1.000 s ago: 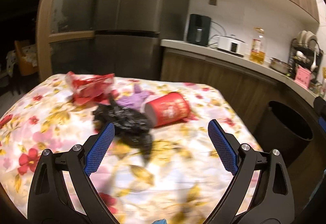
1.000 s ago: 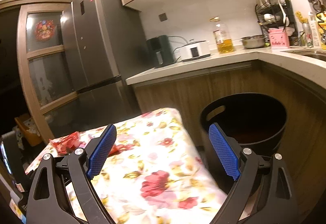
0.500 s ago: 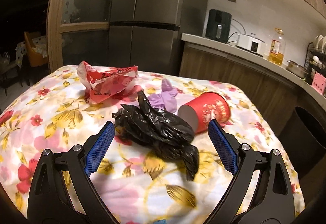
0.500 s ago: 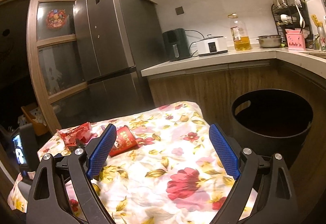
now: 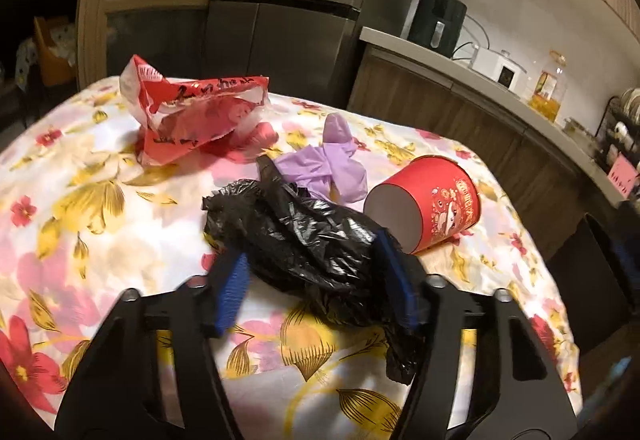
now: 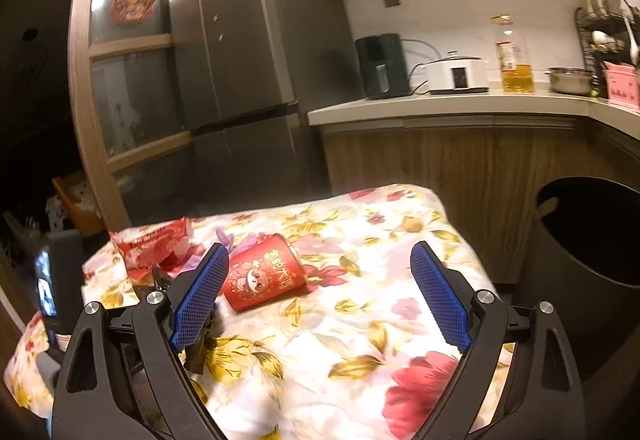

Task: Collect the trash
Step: 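Grasp the black plastic bag with the left tool while the right tool grasps the red cup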

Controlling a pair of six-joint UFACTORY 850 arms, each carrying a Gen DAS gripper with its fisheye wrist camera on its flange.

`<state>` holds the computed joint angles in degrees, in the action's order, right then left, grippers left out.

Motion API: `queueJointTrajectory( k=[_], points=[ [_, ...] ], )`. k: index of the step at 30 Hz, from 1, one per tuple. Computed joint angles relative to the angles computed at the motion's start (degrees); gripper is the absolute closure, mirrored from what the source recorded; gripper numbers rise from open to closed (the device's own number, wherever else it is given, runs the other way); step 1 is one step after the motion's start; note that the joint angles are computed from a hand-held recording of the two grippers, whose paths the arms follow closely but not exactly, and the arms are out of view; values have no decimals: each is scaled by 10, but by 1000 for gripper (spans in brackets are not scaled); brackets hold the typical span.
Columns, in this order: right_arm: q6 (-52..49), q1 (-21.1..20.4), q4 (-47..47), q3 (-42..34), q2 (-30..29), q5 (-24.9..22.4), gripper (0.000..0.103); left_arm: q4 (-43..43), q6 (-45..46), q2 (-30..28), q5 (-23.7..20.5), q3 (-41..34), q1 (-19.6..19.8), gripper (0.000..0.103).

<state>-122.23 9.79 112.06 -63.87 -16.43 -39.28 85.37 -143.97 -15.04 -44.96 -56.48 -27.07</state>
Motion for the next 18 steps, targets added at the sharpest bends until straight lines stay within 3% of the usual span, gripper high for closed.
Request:
queueJointTrajectory(
  k=[4, 7, 12, 18],
  points=[
    [-1, 17, -18, -22, -22, 16, 12, 33, -29, 9, 15, 14, 1, 77],
    [2, 29, -28, -37, -38, 24, 8, 66, -69, 22, 24, 31, -1, 87],
    [5, 50, -55, -62, -57, 49, 6, 103, -117, 43, 33, 57, 1, 95],
    [23, 70, -94, -91, -83, 71, 6, 114, -125, 61, 16, 73, -7, 97]
  ],
)
